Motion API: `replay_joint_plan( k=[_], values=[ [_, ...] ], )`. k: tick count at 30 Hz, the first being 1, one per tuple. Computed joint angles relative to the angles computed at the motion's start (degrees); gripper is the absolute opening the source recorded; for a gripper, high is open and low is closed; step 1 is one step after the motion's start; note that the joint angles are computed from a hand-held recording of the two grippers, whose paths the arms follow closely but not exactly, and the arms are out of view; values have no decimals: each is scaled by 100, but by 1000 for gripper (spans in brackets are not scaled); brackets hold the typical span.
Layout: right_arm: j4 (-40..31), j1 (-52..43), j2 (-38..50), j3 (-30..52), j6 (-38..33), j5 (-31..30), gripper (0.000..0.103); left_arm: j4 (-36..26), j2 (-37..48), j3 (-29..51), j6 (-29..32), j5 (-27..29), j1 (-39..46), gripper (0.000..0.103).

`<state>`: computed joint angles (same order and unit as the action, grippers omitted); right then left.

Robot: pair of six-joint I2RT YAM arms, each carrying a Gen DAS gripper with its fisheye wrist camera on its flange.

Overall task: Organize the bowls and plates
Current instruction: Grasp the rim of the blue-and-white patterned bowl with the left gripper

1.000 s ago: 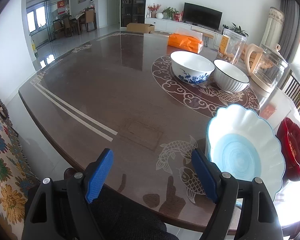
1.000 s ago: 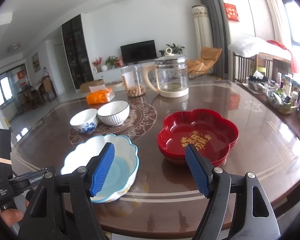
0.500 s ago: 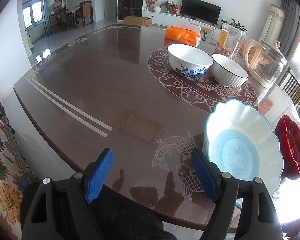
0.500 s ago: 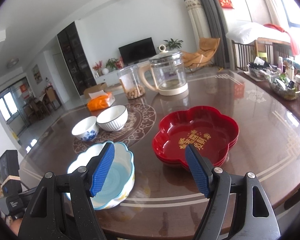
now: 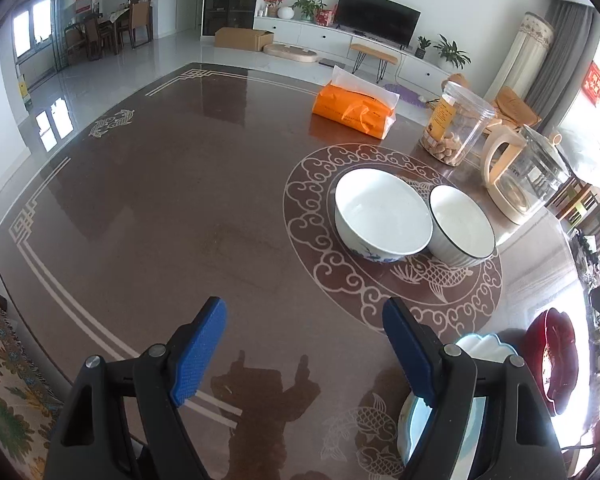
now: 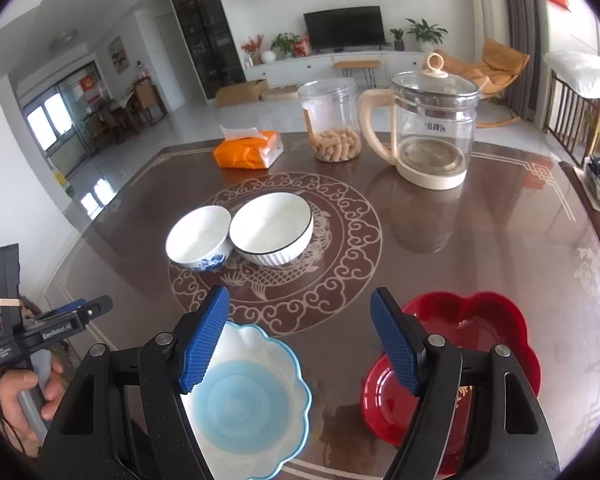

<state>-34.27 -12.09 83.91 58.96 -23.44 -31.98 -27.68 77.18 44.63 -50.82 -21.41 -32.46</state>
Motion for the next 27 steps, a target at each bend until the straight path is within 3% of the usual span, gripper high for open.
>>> replay_joint_plan(
  k=[5,7,12,15,18,19,20,22,25,27],
  values=[
    [-1457,658,1766,1666,601,-393,76,382,786,577,664,706,852,80],
    [-1749,966,2193,1862,858,-679,76,525,1227,866,816,1036,1154,79],
    [-713,1844,2658,1696,2079,-473,75,733,2273,1597,984,1568,1652,73],
    [-207,2112,3137,1950,2716,-217,60,770,2768,2016,1321,1748,1799,65],
    [-31,2268,3526,2305,2947,23,59,771,3195,2383,1615,1770,1860,54],
    [18,2314,3628,2391,2993,53,58,781,3328,2484,1703,1839,1901,46],
    [34,2370,3721,2480,3018,115,55,759,3457,2587,1774,1907,1938,37],
    [100,2454,3812,2584,3051,254,50,825,3646,2684,1856,2107,2001,32],
    [166,2600,3918,2702,3106,560,38,1045,3704,2634,1964,2206,1988,7],
    [206,2671,3929,2715,3080,775,27,997,3756,2678,2068,2088,1920,5]
  ],
)
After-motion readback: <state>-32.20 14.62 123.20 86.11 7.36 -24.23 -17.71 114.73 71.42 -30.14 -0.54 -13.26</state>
